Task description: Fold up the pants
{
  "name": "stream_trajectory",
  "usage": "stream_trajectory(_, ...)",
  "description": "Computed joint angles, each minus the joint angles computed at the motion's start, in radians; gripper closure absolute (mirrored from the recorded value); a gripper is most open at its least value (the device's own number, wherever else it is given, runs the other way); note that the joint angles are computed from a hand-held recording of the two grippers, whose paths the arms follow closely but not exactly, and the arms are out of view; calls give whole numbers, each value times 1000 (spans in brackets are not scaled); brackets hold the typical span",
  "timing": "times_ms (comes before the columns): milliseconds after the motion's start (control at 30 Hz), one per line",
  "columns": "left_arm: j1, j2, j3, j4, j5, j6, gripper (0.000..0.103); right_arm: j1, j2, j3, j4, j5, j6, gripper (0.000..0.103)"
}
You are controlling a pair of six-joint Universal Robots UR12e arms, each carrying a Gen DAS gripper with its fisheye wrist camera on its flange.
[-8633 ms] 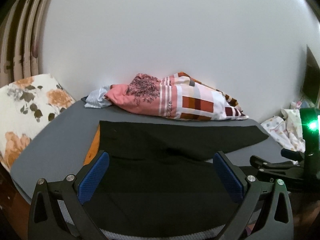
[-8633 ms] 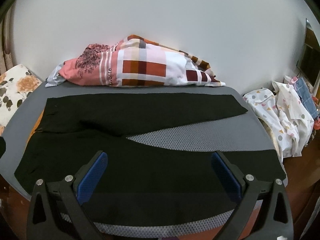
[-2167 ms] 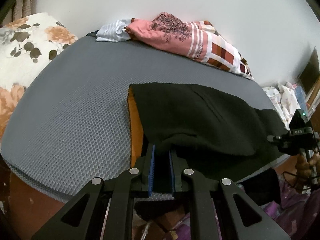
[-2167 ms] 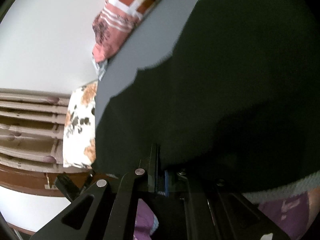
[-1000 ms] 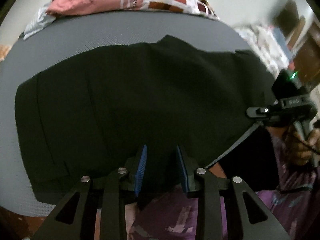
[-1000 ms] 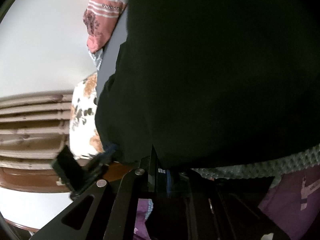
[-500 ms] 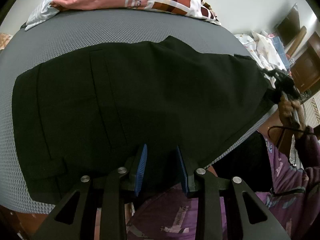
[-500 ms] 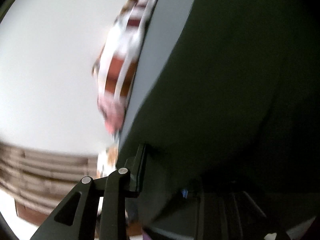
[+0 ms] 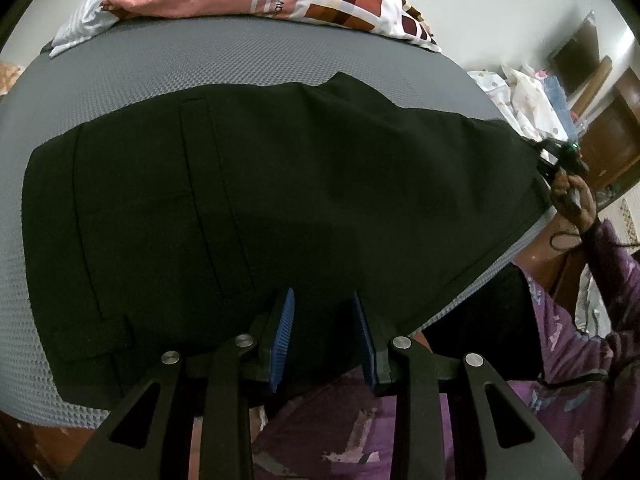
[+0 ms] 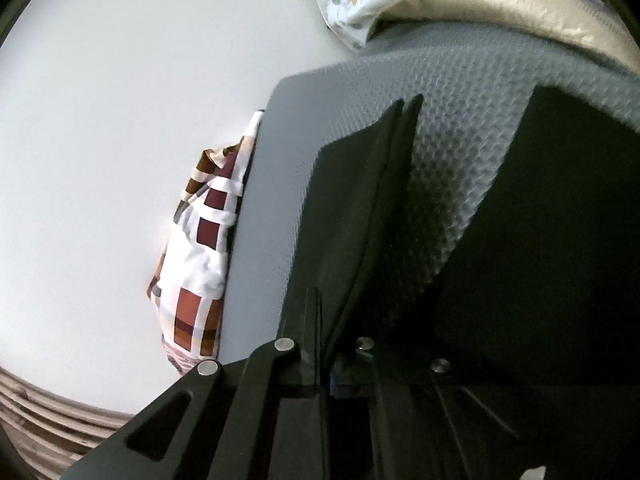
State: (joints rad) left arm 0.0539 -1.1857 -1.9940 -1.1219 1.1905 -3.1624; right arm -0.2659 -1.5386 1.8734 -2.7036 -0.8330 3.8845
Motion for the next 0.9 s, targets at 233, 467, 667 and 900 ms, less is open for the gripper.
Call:
stream_trajectory(233,15,2,-2,-10,-26,3,71,-54,-115,85,9,10,-61,98)
stream_trajectory(467,44,7,-9,-22,-80,3,71,-113,-187,183,69,14,-61,98)
stream_trajectory(667,27,0,3,-30,-51,22,71,-152,-198,231,7,79,1,98)
stream_trajectory(900,23,2,0,-21,-43,21,71,-210,-208,280,-103,149,160,91)
